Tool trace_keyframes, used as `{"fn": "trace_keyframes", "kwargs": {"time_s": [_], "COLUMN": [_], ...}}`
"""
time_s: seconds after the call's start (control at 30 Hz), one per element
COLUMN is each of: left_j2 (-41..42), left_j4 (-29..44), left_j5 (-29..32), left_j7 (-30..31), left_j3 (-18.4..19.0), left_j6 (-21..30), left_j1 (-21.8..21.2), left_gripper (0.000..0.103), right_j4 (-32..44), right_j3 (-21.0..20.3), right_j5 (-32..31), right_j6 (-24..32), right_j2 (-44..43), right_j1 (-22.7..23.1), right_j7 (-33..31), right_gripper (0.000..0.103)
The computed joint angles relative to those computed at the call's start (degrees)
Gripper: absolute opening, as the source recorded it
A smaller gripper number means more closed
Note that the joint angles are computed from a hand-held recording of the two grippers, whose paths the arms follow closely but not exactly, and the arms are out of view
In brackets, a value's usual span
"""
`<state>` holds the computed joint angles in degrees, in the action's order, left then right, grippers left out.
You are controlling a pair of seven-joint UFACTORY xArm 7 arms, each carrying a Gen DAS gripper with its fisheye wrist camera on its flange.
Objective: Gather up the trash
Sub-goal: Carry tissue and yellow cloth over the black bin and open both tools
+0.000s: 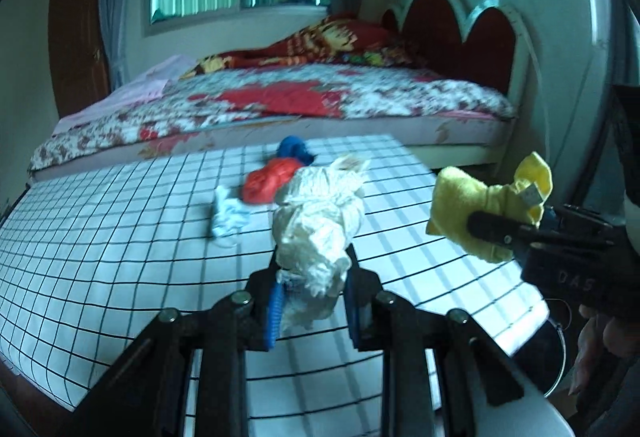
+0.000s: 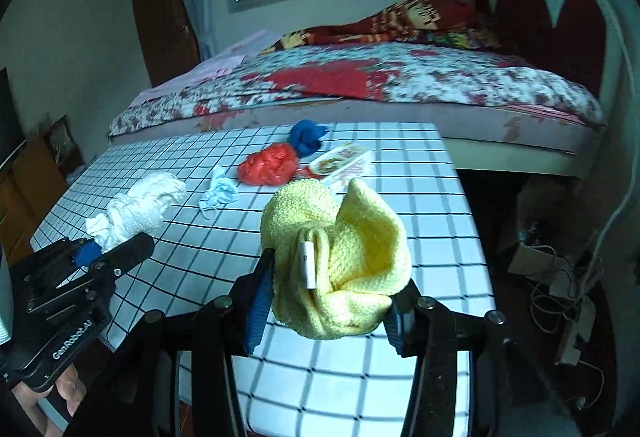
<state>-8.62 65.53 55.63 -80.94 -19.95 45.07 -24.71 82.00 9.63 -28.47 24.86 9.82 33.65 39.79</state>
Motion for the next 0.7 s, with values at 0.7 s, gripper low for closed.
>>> {"fn": "trace_keyframes", "kwargs": {"time_s": [0.7], "left_j2": [19.24], "left_j4": [19.69], "left_j5": [6.87], "left_j7": [0.52], "left_j3": [3.19], "left_j6": [-1.61], "left_j1": [-18.27], "left_gripper": [0.026], "right_j4": [-35.48], "right_j3": [4.42], "right_j5": [2.93], "right_j6": [-1.60], "right_j2": [-34.47], "right_j1": [-16.86], "right_j7": [6.17], "right_gripper": [0.050]}}
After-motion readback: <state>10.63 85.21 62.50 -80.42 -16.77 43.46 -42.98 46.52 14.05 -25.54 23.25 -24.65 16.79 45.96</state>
